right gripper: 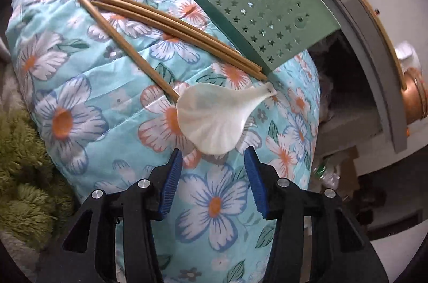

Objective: Organize utensils
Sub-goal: 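Close the right gripper on the white rice paddle handle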

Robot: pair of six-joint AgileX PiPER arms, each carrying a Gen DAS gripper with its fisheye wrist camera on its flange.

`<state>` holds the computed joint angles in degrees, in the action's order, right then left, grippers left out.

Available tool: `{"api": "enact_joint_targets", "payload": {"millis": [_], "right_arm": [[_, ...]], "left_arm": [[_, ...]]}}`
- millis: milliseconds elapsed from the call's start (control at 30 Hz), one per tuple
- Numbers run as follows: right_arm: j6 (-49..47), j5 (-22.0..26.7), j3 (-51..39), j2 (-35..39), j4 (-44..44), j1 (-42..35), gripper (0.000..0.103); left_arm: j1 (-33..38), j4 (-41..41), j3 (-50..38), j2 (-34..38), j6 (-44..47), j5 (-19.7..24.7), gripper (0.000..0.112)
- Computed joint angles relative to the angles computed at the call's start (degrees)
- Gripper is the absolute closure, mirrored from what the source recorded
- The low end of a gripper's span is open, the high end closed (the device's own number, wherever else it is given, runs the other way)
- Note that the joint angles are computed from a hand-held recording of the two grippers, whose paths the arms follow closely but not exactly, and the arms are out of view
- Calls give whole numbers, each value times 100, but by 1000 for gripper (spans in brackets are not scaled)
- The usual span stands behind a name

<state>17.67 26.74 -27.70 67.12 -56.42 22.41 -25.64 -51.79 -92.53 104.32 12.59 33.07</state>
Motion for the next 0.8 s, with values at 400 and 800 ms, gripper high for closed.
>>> {"api": "enact_joint_targets", "payload": {"millis": [400,800], "right_arm": [[1553,425,104,41,-1699,605,79],[3169,863,180,689,-3618,1027,79]], "left_arm": [[-9,150,-82,23,-130,36,110],[-14,152,-141,72,-141,56,110]]}}
